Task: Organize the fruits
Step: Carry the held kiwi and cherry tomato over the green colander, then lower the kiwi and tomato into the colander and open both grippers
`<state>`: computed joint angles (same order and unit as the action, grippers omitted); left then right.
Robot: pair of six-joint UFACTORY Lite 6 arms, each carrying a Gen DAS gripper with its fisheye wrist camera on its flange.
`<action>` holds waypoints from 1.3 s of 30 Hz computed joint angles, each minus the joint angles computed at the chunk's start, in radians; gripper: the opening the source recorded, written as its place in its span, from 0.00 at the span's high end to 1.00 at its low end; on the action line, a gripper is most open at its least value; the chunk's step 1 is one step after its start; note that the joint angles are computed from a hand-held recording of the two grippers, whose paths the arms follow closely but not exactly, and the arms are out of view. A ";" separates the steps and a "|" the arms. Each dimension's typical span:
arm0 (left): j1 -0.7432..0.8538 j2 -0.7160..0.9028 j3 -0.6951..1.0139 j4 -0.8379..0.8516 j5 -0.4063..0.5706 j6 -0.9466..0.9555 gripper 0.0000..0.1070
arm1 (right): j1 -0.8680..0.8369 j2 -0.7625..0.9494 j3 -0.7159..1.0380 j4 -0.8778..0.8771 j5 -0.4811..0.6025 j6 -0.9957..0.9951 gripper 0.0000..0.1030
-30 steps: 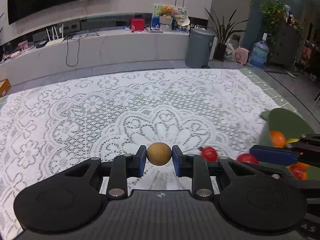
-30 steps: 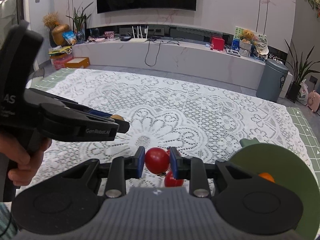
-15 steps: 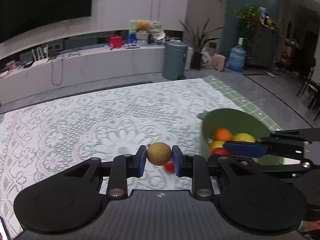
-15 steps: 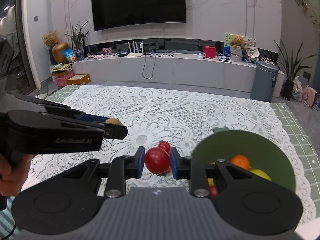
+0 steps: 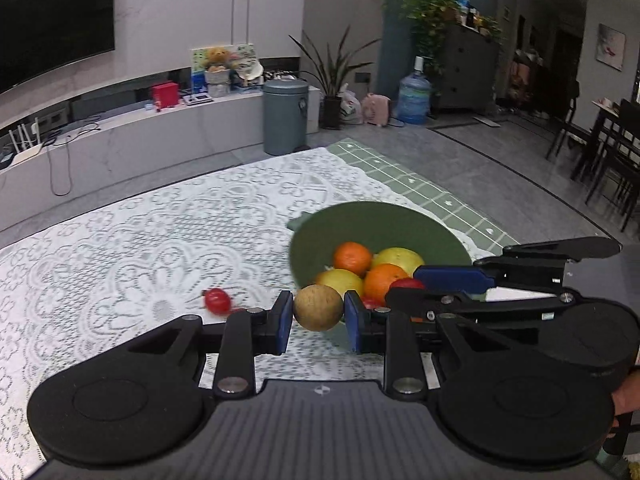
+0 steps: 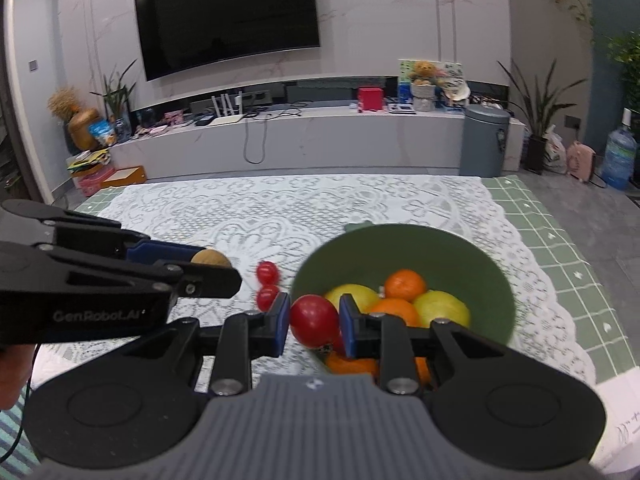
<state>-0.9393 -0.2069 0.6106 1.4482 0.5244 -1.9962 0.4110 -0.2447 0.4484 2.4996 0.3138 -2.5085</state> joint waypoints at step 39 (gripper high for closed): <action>0.216 0.540 0.427 0.082 -0.259 0.096 0.71 | -0.212 0.513 0.454 -0.268 -0.057 -0.028 0.78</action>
